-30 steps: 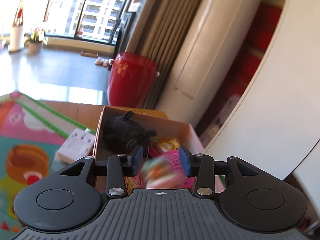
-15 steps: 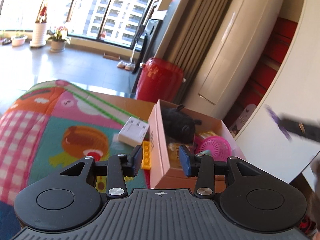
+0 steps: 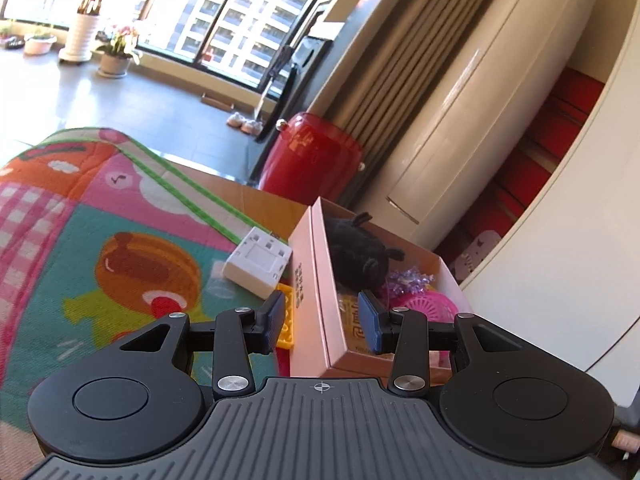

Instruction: Organize objects

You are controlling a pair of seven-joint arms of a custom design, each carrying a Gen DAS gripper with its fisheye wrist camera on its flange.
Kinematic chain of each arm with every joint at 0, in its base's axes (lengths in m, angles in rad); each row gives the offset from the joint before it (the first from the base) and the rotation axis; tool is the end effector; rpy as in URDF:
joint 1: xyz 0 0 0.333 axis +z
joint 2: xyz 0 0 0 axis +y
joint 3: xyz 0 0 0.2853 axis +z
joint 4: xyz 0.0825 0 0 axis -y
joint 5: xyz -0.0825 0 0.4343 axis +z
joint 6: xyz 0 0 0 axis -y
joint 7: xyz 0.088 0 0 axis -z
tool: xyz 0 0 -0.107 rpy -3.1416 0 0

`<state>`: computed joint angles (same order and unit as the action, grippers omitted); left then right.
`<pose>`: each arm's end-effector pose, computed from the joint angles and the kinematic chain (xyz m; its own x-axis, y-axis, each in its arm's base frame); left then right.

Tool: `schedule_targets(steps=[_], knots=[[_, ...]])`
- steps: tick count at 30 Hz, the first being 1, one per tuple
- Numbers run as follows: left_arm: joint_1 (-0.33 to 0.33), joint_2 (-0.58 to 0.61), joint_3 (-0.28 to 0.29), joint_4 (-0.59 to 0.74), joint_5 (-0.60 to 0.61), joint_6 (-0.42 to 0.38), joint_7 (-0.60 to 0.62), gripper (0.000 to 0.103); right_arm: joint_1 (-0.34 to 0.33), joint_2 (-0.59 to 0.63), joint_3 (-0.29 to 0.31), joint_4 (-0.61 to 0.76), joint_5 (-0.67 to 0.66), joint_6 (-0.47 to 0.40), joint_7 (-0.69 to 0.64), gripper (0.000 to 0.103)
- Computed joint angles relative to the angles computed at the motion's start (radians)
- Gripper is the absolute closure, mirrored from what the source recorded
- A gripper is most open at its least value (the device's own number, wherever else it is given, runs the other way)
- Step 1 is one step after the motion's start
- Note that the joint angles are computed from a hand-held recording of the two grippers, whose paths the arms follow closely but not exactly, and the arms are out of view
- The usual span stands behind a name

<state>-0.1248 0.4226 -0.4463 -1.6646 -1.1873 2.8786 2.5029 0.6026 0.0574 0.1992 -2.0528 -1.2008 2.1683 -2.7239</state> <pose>0.6594 -0.3174 0.3897 -0.4990 -0.7141 0.4910 -0.6866 -0.0198 -0.7267 0.4581 0.4201 0.3807 -0.4143 -0.9045 -0.1008 -0.4712 0.3079 -0.8265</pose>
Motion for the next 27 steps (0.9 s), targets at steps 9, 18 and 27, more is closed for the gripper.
schedule_targets(steps=[9,18,27], knots=[[-0.041,0.120,0.018,0.147,0.212,-0.137,-0.174,0.044,-0.040,0.015,-0.027,-0.001,-0.136,0.176,0.088,0.018],[-0.038,0.193,-0.003,0.236,0.271,-0.075,-0.166,0.046,0.015,0.071,-0.028,0.027,-0.174,0.066,0.126,0.012],[-0.267,0.385,0.315,0.537,0.826,-0.159,-0.473,0.046,0.032,0.074,-0.026,0.020,-0.197,0.029,0.170,0.012]])
